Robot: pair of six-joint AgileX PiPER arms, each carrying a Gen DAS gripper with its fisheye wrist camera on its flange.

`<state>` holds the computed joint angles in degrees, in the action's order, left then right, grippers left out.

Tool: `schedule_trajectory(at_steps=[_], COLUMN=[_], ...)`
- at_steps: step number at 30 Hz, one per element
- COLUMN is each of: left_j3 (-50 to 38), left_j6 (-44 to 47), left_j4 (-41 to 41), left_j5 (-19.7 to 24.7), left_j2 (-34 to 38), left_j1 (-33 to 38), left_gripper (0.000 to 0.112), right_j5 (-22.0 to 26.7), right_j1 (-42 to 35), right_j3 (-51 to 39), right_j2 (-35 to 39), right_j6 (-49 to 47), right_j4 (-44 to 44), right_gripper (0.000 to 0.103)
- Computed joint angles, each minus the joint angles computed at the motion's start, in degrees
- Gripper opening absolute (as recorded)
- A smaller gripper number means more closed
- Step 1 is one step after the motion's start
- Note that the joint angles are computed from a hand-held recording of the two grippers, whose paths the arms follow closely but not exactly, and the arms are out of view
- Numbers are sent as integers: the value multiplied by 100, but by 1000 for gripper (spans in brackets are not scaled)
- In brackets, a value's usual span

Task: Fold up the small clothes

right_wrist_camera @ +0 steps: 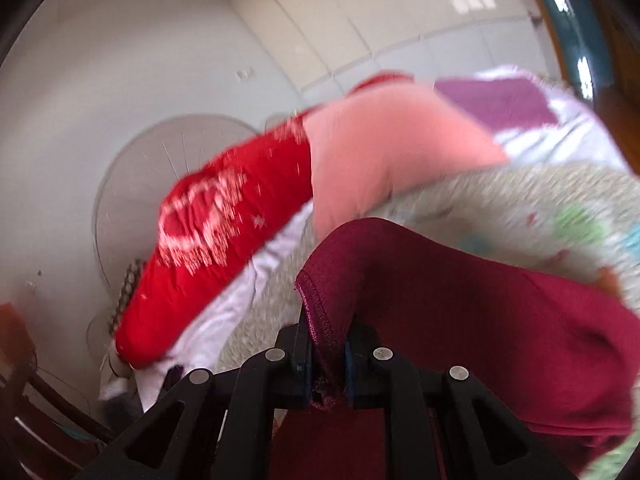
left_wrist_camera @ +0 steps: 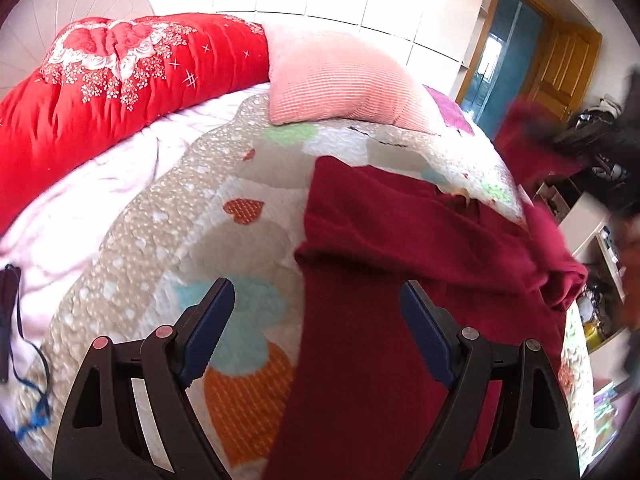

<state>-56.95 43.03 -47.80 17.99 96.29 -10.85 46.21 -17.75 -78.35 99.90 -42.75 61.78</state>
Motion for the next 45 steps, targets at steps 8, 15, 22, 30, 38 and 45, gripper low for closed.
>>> schedule_trajectory(at_steps=[8, 15, 22, 30, 38, 45], left_j3=[-771, -2032, -3934, -3817, -3642, -2812], left_j6=[806, -647, -2105, -2188, -3026, -2829], left_j4=[-727, 386, 1723, 2221, 3253, 3150], left_j5=[679, 587, 1433, 1141, 1021, 339], left_j2=[674, 1576, 2835, 2467, 2798, 2058], left_j1=[264, -103, -444, -591, -581, -547], left_gripper=[85, 85, 25, 8, 8, 8], right_j5=[286, 441, 81, -2283, -1857, 617], right_j1=[-66, -1724, -3076, -1560, -2164, -3817], right_j3=[83, 1928, 2640, 3176, 3424, 2675], right_j2=[1127, -608, -968, -1155, -1019, -1021], right_j6=[-607, -1885, -2274, -2062, -2158, -2768], right_j4=[801, 685, 118, -1219, -1778, -368], right_gripper=[52, 61, 62, 7, 7, 76])
